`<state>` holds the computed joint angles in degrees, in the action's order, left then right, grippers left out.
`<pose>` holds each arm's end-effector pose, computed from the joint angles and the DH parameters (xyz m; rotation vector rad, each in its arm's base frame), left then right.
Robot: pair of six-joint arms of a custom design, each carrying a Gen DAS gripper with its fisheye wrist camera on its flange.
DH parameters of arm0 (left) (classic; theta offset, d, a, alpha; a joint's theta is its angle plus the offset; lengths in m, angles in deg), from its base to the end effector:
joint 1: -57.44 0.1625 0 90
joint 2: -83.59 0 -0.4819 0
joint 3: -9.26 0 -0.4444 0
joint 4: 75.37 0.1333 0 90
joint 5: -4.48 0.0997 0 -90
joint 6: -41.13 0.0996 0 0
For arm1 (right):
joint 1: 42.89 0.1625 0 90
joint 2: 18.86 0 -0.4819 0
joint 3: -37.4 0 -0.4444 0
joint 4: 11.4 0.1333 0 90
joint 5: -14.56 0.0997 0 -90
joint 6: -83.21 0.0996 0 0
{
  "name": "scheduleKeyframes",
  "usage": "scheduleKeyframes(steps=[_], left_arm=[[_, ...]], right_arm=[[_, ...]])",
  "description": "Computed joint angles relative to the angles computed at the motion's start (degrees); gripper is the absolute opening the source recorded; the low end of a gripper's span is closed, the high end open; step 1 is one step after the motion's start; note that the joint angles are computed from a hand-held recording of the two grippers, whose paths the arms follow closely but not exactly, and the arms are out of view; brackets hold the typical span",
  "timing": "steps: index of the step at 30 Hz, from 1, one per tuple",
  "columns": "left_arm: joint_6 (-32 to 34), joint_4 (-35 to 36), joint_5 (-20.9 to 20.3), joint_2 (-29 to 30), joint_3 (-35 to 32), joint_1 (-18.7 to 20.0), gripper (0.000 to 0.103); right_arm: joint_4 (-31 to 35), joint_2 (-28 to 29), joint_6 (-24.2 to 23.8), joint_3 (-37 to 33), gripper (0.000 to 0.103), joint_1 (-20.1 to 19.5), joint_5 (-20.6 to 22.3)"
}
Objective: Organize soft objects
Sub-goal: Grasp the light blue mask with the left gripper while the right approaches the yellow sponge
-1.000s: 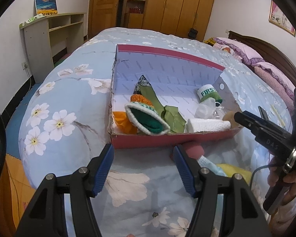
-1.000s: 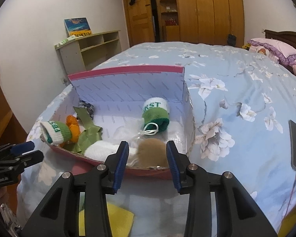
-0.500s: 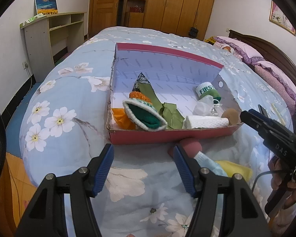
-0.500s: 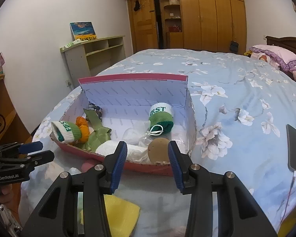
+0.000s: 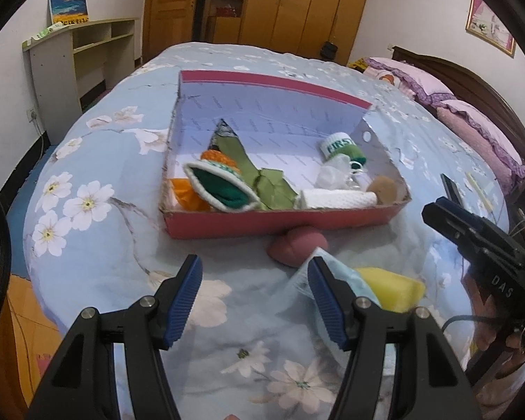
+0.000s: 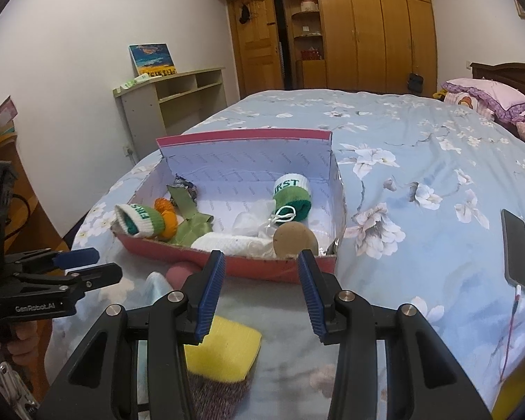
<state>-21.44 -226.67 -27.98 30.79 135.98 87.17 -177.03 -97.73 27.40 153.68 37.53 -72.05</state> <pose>-0.3265 -0.4367 0.0454 0.0933 2.2997 -0.9862 0.0397 -0.6009 0.3489 1.0889 -2.4802 0.8331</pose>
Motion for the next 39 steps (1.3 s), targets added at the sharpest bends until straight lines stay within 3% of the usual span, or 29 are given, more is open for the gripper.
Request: scheduleKeyframes(steps=[10,17,24,34,39], left_arm=[[5.3,-5.3,-4.4,2.2,-1.0,-1.7,0.066],[8.0,-4.6,-6.2,5.3,-3.5,-1.6,0.066],[4.8,-0.6,-6.3,5.3,-3.5,-1.2,0.066],[-6.2,11.1,-4.2,1.3,-0.8,-2.0,0.066],[-6.8,11.5,-4.6,0.3,-0.1,-2.6,0.066]], right_arm=[[-1.3,-2.5,-2.3,2.7,0.044,-1.8,-0.1],[-1.5,-3.4,-1.8,3.3,0.044,-3.4,0.4],[-0.9,-4.0,-1.6,3.6,0.044,-4.3,1.1],[-0.2,-3.9,-1.8,3.6,0.044,-4.5,1.4],[0.1,-3.9,-2.0,3.7,0.044,-4.6,1.4]])
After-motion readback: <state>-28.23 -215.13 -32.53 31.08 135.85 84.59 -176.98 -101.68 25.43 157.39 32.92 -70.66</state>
